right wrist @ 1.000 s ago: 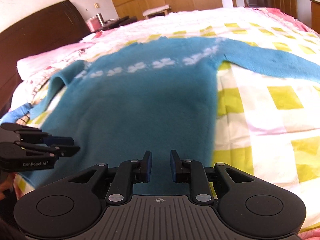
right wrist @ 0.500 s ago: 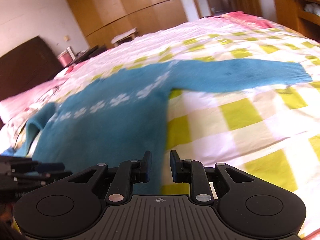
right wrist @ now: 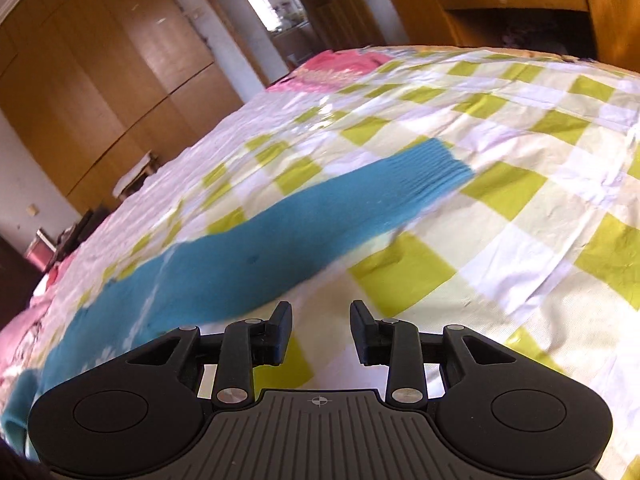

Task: Fold small clothes
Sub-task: 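Move the right tool to the sleeve cuff and close on it, then lift the held sleeve with the right tool across the sweater body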

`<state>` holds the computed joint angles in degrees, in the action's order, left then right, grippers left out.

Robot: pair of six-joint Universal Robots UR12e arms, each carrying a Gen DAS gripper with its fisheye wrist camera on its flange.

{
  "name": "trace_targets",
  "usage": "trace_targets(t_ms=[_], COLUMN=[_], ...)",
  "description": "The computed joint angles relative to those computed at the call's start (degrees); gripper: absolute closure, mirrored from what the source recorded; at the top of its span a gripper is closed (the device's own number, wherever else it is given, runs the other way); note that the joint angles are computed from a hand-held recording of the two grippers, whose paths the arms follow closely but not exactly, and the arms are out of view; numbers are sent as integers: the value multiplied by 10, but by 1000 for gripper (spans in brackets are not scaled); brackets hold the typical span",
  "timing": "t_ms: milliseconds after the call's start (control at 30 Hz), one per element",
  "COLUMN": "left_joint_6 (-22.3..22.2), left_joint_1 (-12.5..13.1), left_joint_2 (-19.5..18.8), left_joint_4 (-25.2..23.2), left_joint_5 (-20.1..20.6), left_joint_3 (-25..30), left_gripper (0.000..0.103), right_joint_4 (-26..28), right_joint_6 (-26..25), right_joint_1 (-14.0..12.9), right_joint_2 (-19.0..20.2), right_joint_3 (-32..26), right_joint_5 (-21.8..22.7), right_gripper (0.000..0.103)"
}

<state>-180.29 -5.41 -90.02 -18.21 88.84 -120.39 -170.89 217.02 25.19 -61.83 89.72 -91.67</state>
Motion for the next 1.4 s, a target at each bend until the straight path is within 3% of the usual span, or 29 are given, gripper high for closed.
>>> trace_targets(t_ms=[200,567,833,1000,1133,1400], left_joint_6=[-10,-16,-24,-31,-30,-37], left_joint_1=[-4,-3,2,5,6,14], left_joint_2=[-21,-34,-30,-32,-30,-18], left_joint_4=[4,21,25,32,31,36], left_joint_5=[-8,-25,-39,-48,-50,-59], left_joint_3=[12,15,10,7,5,-6], left_gripper=[66,65,62,61,61,60], right_joint_4=[-43,-115,-137,-130,-132,-152], right_joint_6=[100,216,264,239,263,297], right_joint_1=[-26,-43,-41,-35,-34,-36], right_joint_2=[25,60,72,73,90,100], right_joint_3=[-8,-24,-34,-37,-60,-65], right_joint_5=[32,61,51,45,35,40], right_gripper=[65,63,63,63,64,90])
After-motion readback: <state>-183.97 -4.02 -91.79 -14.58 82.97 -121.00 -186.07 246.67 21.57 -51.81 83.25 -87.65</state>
